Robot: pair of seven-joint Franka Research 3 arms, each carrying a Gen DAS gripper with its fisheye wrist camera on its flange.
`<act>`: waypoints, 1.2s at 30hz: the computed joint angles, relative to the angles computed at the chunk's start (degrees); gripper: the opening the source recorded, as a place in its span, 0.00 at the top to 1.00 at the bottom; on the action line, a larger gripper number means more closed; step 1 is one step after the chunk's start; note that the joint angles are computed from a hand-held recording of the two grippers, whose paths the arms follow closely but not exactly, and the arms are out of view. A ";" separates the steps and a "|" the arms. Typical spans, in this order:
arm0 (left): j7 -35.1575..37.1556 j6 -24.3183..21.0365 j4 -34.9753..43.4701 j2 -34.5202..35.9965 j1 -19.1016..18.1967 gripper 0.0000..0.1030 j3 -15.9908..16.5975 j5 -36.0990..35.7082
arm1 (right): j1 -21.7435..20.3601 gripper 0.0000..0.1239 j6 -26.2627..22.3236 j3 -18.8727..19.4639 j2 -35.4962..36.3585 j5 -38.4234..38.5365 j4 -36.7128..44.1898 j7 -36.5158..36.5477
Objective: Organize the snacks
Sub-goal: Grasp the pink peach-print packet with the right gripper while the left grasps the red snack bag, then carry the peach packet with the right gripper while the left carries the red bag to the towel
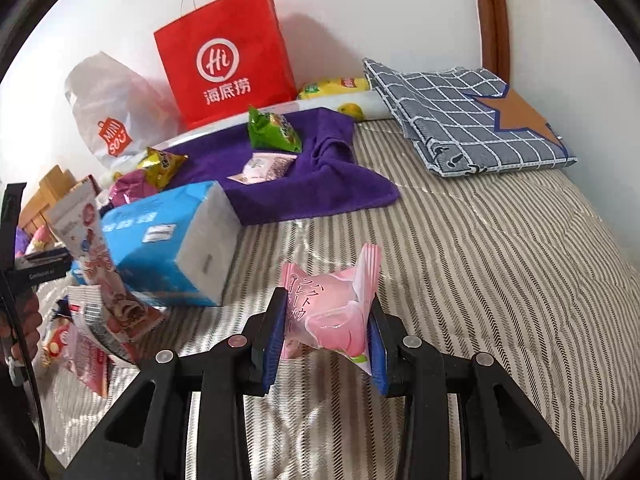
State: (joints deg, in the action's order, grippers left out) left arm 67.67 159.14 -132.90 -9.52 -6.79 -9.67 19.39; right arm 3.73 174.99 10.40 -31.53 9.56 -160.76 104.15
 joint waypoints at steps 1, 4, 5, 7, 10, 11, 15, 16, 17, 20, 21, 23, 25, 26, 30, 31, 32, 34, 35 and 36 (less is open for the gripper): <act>0.70 0.04 0.33 0.48 -0.07 0.31 0.10 -0.03 | 0.57 0.70 0.13 -0.65 0.27 0.28 0.12 -0.26; -0.31 -0.36 1.27 1.47 0.65 0.40 -0.71 3.37 | 1.89 0.70 -0.43 -2.21 1.47 1.12 0.92 -1.10; -1.80 -0.85 1.64 1.76 1.07 0.54 -1.20 5.61 | 2.03 0.70 -0.85 -2.36 1.80 1.31 1.21 -1.21; -1.79 -1.35 1.64 1.58 0.87 0.61 -0.97 6.01 | 2.73 0.70 -0.82 -3.01 2.02 1.75 1.33 -1.75; -0.45 0.55 -0.11 -0.29 0.33 0.64 0.07 3.02 | 3.82 0.70 -0.61 -4.03 2.05 2.72 1.19 -2.65; -0.20 1.34 -1.12 -1.55 0.15 0.64 0.48 1.69 | 4.15 0.70 -0.68 -4.37 2.11 3.06 1.22 -2.98; 13.83 3.05 -4.78 -5.82 -7.07 0.66 6.56 -16.36 | 2.84 0.70 -0.67 -2.81 1.88 2.93 1.15 -2.60; 15.04 3.24 -5.40 -6.55 -7.51 0.66 6.64 -18.20 | 1.68 0.70 -0.90 -1.61 1.80 2.41 1.22 -1.93; 16.90 3.52 -6.25 -7.61 -8.62 0.66 7.22 -20.74 | 1.19 0.70 -0.87 -1.09 1.67 2.06 1.16 -1.57; 22.18 2.71 -8.05 -9.92 -12.16 0.66 8.91 -27.45 | -1.50 0.70 -0.17 2.03 0.75 0.39 0.70 0.78; 23.25 2.58 -8.21 -10.13 -12.66 0.66 9.06 -28.76 | -1.93 0.70 0.23 2.76 0.57 -0.01 0.62 1.52; 24.07 2.61 -9.05 -10.48 -12.77 0.66 8.20 -29.79 | -0.63 0.70 0.54 2.18 0.94 -0.09 0.88 1.69; 22.69 3.14 -9.42 -9.96 -11.44 0.66 6.66 -28.88 | -0.36 0.71 0.80 2.46 1.91 -0.15 1.52 2.38; 22.26 3.10 -9.50 -9.81 -11.29 0.66 6.51 -29.01 | -0.28 0.71 0.67 2.48 2.31 -0.20 1.85 2.71; 21.70 2.85 -9.88 -8.85 -11.37 0.66 7.01 -31.15 | -2.02 0.71 -1.66 4.42 3.20 -2.43 3.24 4.17; 20.94 3.32 -10.23 -8.77 -10.79 0.66 6.44 -30.72 | -1.95 0.71 -2.55 4.42 3.57 -3.12 3.71 4.26; 20.22 3.90 -10.60 -8.67 -10.28 0.68 5.97 -30.16 | -1.79 0.72 -3.43 4.25 3.88 -3.73 4.10 4.33; 18.26 5.95 -11.72 -9.05 -9.12 0.68 4.61 -28.11 | -4.35 0.73 -5.76 6.72 4.17 -6.86 5.15 6.69; 17.25 5.87 -11.87 -9.23 -8.73 0.68 4.17 -27.01 | -4.21 0.73 -5.84 6.65 4.16 -7.85 5.19 7.14; 16.62 5.83 -11.97 -9.36 -8.70 0.68 4.18 -26.41 | -3.78 0.73 -5.90 6.24 4.25 -8.51 5.23 7.32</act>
